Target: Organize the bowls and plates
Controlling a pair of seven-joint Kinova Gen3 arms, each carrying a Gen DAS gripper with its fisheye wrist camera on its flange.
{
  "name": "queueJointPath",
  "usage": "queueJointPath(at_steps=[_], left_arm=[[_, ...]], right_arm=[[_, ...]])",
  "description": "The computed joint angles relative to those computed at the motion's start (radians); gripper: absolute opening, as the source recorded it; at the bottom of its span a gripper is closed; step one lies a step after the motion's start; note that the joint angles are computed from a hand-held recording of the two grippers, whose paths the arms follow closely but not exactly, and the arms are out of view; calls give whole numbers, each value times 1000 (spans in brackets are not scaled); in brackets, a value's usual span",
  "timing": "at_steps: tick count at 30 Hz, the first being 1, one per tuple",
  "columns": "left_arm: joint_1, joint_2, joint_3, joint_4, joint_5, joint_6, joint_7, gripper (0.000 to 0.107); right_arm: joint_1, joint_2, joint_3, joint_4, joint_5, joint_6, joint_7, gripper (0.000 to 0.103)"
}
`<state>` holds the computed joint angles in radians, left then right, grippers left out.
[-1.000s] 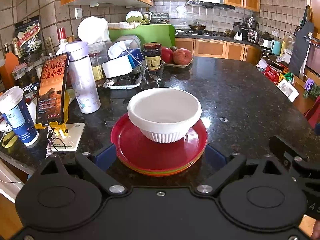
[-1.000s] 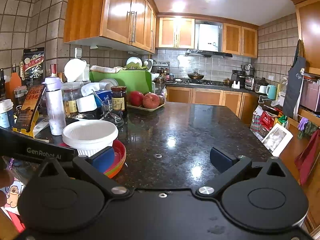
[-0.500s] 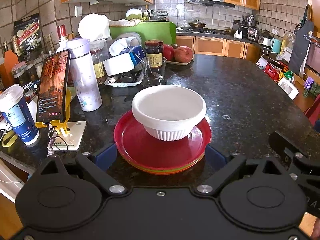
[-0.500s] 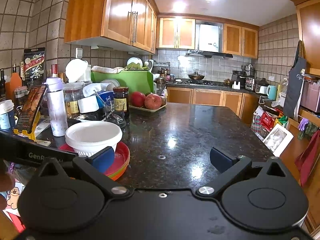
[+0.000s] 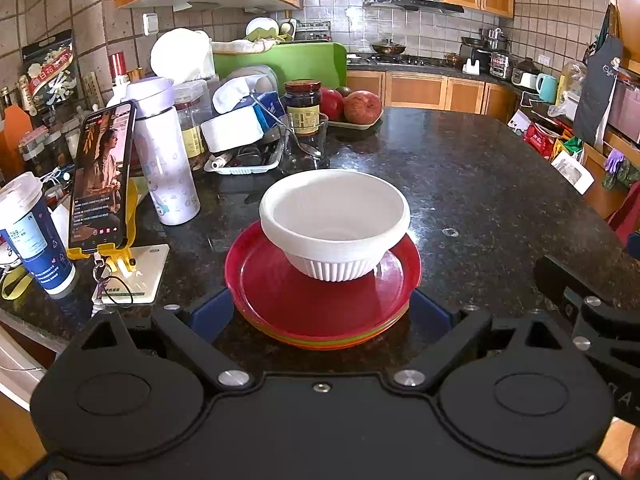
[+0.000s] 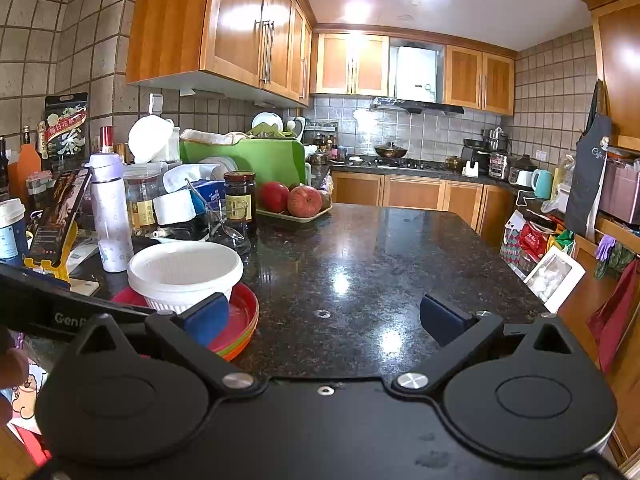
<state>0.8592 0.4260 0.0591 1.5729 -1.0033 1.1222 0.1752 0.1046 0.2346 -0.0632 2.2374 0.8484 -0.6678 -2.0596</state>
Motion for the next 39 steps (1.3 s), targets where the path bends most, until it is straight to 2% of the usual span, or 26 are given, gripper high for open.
queueJointPath(at_steps=[39], left_arm=[[-18,17,-11,-21,46,-15,-43,92]], right_arm=[[-10,35,-25,-55,-8,59,-16,103]])
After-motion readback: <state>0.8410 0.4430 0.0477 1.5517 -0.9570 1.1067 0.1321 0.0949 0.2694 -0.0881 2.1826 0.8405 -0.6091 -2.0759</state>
